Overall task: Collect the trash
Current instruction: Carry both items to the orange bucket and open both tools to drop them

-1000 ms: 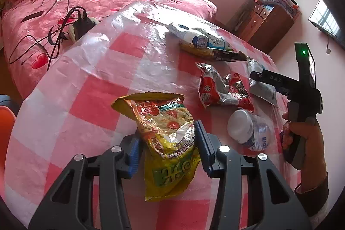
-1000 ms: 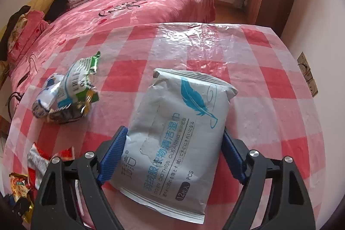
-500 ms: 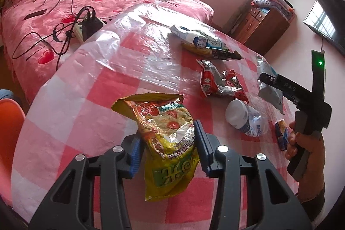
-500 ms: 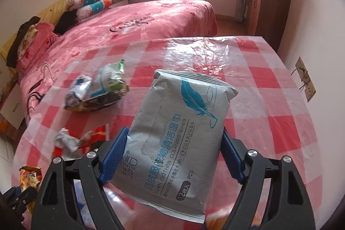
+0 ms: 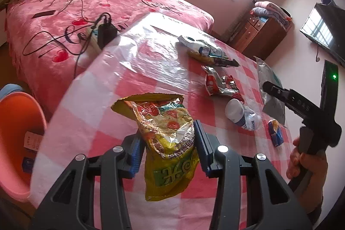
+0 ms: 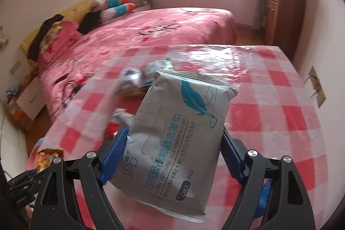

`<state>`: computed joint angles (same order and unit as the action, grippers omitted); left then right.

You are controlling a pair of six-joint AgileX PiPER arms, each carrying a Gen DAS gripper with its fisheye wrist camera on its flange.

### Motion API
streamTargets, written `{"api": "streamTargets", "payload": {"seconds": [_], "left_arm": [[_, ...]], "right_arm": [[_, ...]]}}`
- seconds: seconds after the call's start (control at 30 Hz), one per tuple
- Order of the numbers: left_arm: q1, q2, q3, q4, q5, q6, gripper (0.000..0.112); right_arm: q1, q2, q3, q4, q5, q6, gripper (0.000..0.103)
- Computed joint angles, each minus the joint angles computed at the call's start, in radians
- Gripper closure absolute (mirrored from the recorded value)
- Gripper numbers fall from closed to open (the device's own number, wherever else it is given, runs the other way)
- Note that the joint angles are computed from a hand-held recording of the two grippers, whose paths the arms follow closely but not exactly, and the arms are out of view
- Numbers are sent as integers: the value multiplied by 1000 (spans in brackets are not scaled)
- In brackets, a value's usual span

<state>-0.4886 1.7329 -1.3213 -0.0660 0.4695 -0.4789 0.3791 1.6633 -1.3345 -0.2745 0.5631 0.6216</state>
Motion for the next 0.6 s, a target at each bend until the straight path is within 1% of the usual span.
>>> {"api": "streamTargets", "payload": {"seconds": [0.1,0.27,0.47,0.57,0.6], "left_arm": [[18,-35,42,-9,-12,9,67],[49,-87,103,-19,-32,13,67],[112,-159,196,-67,-61,55,67],[161,-197,245,-115,-71,103,67],[178,-211,263,-131,-74,119,67]], "right_arm": [[58,-12,-3,-29,13,29,22],[134,-2,-37,-1,30,13,22],[204,51,-112,85,48,-55,22],[249,94,-175,117,67,-83,22],[263,114,-205,158,68,-118,22]]}}
